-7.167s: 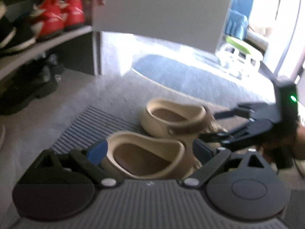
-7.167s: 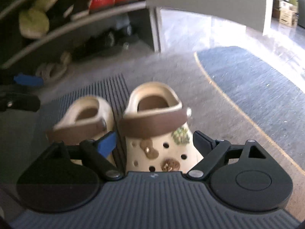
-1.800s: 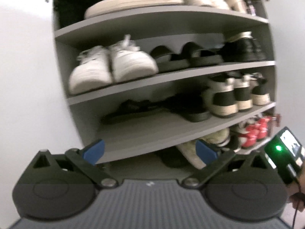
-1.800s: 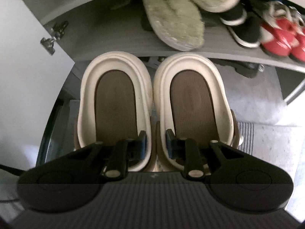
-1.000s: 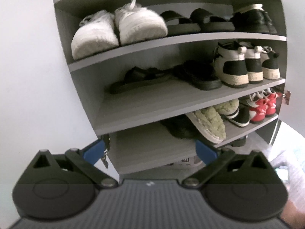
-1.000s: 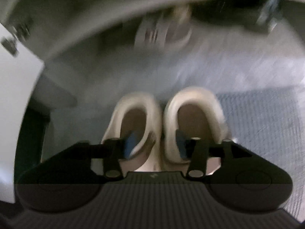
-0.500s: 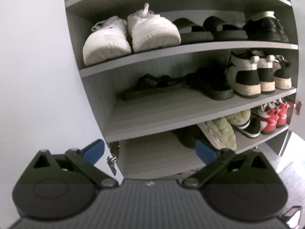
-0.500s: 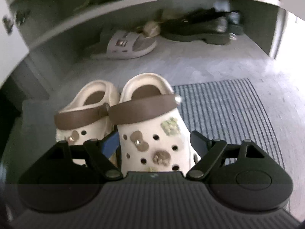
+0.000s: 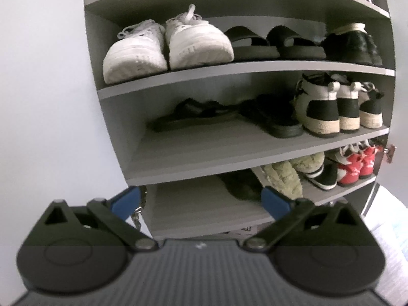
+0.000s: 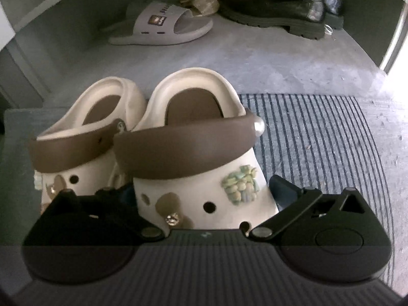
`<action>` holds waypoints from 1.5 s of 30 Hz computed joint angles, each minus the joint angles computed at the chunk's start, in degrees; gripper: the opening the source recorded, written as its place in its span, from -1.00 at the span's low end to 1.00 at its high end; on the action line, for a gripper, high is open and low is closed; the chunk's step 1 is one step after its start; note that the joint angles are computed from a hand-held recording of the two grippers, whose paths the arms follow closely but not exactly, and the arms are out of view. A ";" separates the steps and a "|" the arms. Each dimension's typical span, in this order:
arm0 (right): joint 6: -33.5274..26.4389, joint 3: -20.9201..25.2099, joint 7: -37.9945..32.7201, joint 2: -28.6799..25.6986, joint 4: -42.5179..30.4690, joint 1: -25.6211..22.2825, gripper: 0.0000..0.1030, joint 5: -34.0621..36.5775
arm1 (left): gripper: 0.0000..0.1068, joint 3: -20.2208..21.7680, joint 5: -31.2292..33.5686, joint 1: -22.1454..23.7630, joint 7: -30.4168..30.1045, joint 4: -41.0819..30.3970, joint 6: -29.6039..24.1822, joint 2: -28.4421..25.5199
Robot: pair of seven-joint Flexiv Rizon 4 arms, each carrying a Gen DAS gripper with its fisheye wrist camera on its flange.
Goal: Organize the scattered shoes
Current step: 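Grasp one beige clog by its brown heel strap with the right tool, then carry the clog onto the cabinet shelf below the white sneakers and release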
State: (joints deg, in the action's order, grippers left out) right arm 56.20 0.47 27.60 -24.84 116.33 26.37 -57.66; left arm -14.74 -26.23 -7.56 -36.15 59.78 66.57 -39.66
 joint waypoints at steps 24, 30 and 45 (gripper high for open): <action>-17.75 5.08 4.22 13.47 -12.16 -2.56 1.00 -26.99 | 0.92 -4.10 -4.40 1.15 4.40 -0.05 4.04 -0.37; -11.15 0.36 -7.43 4.02 -26.75 -3.61 0.99 -23.58 | 0.92 -2.05 -3.65 0.22 1.21 -2.73 4.63 -1.21; -20.69 -8.80 -38.63 -17.21 -62.26 1.96 0.87 2.36 | 0.92 6.52 4.09 -0.95 -13.78 -22.66 -16.69 -6.91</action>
